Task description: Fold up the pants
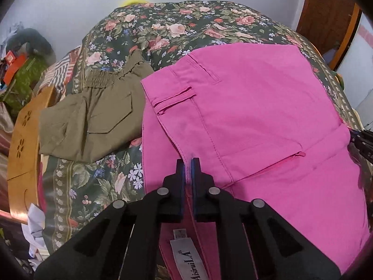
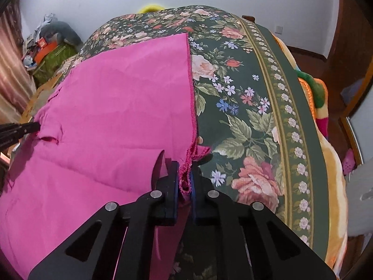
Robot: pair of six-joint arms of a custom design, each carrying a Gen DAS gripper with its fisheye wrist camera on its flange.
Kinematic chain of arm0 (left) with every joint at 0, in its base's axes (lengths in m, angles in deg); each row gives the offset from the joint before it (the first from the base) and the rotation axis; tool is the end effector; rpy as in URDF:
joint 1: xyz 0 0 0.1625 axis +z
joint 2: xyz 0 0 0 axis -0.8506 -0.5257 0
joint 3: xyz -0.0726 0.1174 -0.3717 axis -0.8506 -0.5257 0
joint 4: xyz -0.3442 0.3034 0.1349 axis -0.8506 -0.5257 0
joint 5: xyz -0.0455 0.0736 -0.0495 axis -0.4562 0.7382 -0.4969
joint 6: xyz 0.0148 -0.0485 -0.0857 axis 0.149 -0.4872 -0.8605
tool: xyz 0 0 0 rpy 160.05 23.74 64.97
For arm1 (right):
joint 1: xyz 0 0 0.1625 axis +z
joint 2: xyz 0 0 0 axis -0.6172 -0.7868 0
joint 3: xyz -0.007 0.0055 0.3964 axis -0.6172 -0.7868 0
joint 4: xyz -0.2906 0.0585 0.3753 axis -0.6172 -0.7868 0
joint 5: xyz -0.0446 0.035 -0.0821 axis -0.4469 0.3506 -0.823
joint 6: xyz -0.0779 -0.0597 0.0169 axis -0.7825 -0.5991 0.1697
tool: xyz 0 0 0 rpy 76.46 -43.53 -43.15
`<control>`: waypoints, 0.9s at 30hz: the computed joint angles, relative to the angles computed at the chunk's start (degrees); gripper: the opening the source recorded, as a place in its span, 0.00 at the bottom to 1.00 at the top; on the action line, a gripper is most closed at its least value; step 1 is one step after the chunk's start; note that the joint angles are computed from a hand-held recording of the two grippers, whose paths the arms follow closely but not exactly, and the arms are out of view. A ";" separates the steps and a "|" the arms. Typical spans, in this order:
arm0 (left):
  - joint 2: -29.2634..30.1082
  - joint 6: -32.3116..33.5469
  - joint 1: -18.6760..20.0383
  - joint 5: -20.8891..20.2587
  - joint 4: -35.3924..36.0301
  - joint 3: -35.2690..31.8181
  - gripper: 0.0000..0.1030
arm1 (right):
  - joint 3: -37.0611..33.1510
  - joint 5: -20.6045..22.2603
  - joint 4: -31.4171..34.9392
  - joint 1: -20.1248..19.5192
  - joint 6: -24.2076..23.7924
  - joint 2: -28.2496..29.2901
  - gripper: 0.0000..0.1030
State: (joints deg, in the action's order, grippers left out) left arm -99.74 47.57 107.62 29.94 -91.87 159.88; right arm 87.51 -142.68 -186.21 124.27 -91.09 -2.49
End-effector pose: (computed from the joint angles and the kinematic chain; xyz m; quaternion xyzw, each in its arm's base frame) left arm -0.3618 -0.7186 -0.0278 0.3861 0.8649 -0.1051 0.3031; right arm 0.0410 -0.5202 0.3426 -0.0446 -0.8846 0.3248 0.3316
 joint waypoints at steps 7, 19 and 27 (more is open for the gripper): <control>1.05 1.47 -0.75 4.54 -2.47 1.29 0.07 | -0.81 -4.82 2.28 1.27 -1.14 0.73 0.06; -3.73 0.35 0.85 0.78 -0.20 0.82 0.35 | -0.24 -10.27 5.27 3.59 0.74 -3.65 0.17; 1.27 3.90 1.80 -0.90 -3.60 -8.06 0.65 | -6.43 -7.44 -0.81 4.80 -3.03 0.81 0.64</control>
State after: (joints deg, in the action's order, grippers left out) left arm -98.47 51.47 109.42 29.04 -95.46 151.82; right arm 81.08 -150.12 -187.01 129.07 -94.12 -1.68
